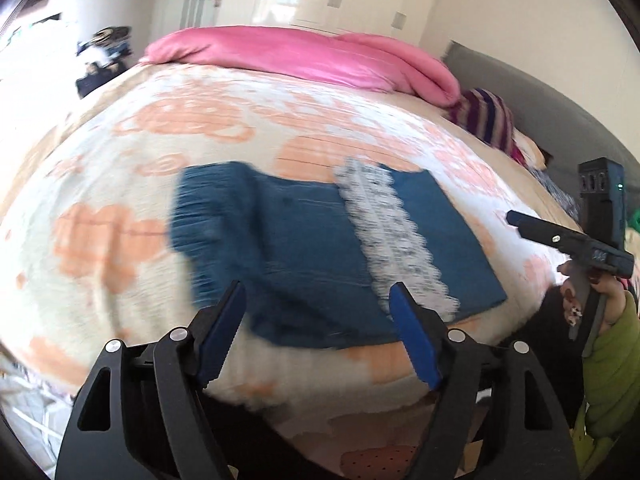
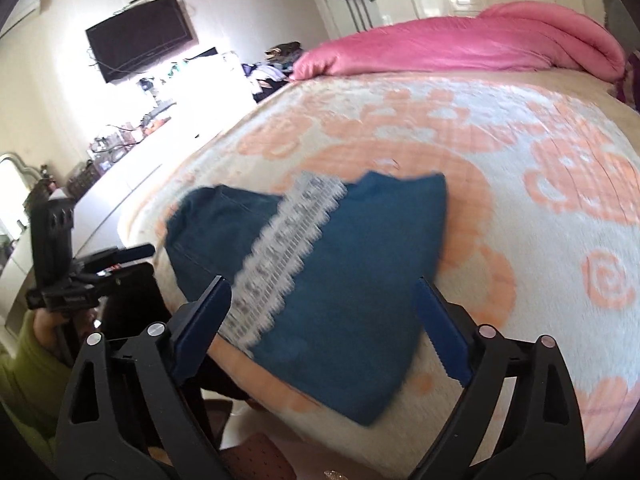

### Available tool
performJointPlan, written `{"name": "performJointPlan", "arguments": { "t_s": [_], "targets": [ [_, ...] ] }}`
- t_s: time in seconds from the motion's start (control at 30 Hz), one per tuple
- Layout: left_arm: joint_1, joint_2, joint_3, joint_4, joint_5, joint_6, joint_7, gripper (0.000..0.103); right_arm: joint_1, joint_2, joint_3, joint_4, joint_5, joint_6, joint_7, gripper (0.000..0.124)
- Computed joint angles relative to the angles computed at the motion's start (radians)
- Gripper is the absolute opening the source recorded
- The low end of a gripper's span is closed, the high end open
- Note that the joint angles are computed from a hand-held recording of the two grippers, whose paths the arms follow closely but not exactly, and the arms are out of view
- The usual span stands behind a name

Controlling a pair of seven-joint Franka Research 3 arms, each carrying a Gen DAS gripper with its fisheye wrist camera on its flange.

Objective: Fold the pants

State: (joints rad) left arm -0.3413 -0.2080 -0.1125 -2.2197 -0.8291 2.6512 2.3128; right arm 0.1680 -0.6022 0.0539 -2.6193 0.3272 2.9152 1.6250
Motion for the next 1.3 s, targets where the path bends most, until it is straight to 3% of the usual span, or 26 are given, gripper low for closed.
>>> {"name": "performJointPlan", "arguments": {
  "t_s": [0.13,0.37,0.67,0.8,1.2,1.3],
  "targets": [
    [0.021,-0.007,0.011,-0.013,0.001,0.014,-0.039,0.082,0.034,0.075,-0.017,0.095,0.001,0.003,-0.036,0.091],
    [0.025,0.005,0.021,-0.012,-0.025,0.012,-0.049,0.085,0.135,0.261,-0.080,0.323,0.095,-0.081,-0.188,0.094],
    [0.037,0.046,0.001,0.009,-0.069,-0.049,-0.030,0.085,0.099,0.515,-0.011,0.640,0.022,-0.280,-0.282,0.094],
    [0.051,0.063,-0.001,0.025,-0.132,-0.079,-0.015,0.085,0.096,0.639,0.000,0.803,0.023,-0.414,-0.330,0.094],
    [0.116,0.141,-0.032,0.086,-0.279,-0.198,0.016,0.083,0.100,0.941,0.020,1.173,-0.007,-0.685,-0.306,0.094],
    [0.134,0.161,-0.041,0.105,-0.316,-0.234,0.034,0.080,0.102,1.000,0.020,1.249,-0.021,-0.759,-0.302,0.078]
  ]
}}
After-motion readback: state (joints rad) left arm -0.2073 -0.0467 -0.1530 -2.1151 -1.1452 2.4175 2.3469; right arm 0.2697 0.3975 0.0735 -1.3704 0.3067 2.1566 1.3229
